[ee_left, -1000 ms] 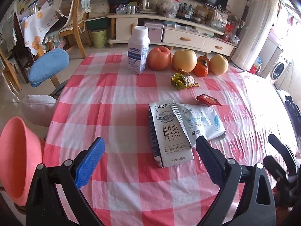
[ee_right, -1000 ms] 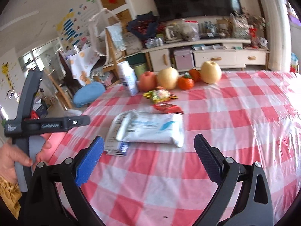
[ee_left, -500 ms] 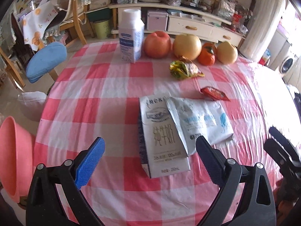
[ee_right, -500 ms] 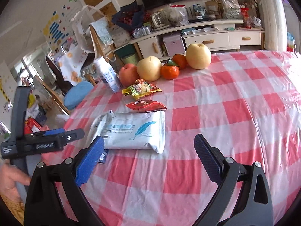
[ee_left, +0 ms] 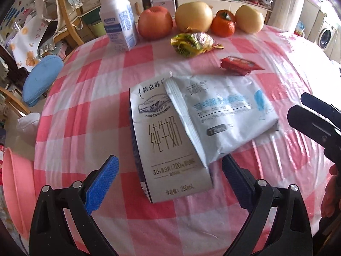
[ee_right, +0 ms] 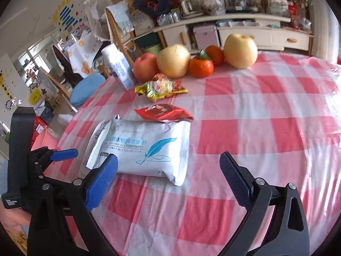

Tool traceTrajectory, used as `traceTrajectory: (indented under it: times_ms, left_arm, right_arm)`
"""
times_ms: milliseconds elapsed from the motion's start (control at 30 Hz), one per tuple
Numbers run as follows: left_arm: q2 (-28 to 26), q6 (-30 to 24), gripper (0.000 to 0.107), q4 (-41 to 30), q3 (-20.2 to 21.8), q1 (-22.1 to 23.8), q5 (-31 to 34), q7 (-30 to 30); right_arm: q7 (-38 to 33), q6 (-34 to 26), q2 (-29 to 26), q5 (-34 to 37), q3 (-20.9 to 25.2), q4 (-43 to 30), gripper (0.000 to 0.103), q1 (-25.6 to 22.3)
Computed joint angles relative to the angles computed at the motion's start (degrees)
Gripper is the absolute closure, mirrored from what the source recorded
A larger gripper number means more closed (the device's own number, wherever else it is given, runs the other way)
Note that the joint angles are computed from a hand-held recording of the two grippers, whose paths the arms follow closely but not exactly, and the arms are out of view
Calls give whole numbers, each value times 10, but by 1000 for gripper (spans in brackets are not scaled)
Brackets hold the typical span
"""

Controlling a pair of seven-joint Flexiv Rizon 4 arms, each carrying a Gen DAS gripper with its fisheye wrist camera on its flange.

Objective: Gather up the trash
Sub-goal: 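Close the left tool on the white milk carton while the right tool approaches the wipes pack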

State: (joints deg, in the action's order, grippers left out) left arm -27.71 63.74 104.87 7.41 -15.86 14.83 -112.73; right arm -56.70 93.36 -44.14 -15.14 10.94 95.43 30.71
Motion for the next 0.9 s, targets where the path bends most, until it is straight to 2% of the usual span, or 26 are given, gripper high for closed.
traceTrajectory:
  times_ms: [233,467,533,667,700,767,867,900]
  left_arm:
    - [-2,-7,11,-1,27,-1,25,-48]
    - [12,-1,11,19,39,21,40,-80]
    - [15,5,11,24,42,26,46,-87]
    - [22,36,11,34,41,39,55,-78]
    - [23,42,11,35,38,42,56,-70]
    - [20,55,11,34,30,52,52,-39]
    - [9,71,11,27,17,68,35,12]
    - [5,75,11,26,10,74,25,32]
  right_arm:
    - [-52,-68,-56,19,125,-69,6,-76]
    - [-117,-98,-65,55,164,-88,6,-82]
    - [-147,-107,-72,71,198,-93,6,-99]
    - [-245,-148,-88,104,295,-99,6,-150]
    - [-264,-153,-85,102,304,-94,6,-155]
    - [-271,-133,-62,98,269,-76,6,-133]
    - [-238,-102,-22,89,149,-53,6,-55]
    - [-230,-101,-19,84,126,-52,6,-40]
